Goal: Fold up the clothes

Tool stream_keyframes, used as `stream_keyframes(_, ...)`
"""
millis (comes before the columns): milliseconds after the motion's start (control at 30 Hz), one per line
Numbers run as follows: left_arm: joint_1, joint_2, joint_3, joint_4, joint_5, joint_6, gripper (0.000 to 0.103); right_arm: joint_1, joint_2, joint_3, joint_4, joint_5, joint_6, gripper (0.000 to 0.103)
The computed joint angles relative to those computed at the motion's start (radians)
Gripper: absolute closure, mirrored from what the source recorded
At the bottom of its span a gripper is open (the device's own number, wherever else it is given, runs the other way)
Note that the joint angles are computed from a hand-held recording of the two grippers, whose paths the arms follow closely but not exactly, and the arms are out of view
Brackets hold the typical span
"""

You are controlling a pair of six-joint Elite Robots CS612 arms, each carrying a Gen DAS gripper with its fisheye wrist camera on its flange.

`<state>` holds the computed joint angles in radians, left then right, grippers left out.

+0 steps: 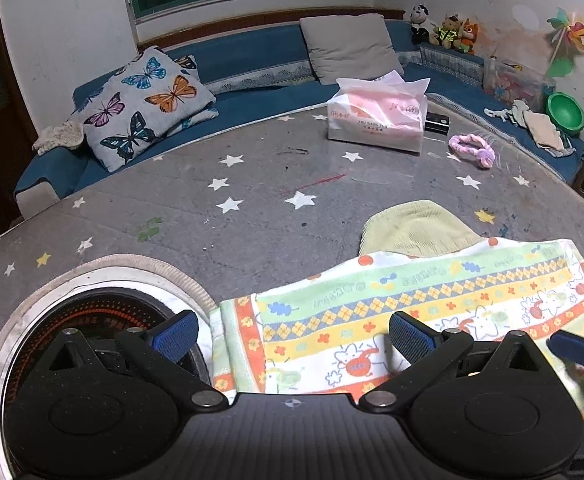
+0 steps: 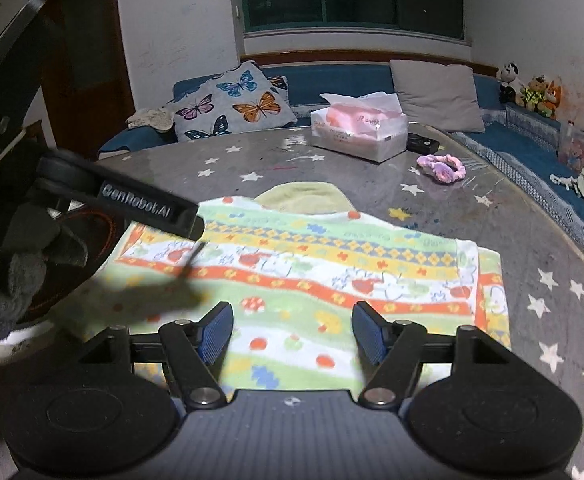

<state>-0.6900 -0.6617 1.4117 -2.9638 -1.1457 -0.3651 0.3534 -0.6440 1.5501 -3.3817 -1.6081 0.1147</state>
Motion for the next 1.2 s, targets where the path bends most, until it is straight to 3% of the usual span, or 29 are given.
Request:
stream_keyframes(467, -0.014, -0.040, 0.083, -0.054, 0.001, -0.007, 0.000, 0.014, -0.021, 0.055, -0.032, -0.007, 0.014, 0.029)
stream_keyframes(1200, -0.034, -0.097, 0.221, -0.133, 0.013, -0.034, 0.000, 0.042, -0.046, 0.112, -0.055, -0.080, 0.036, 0.007)
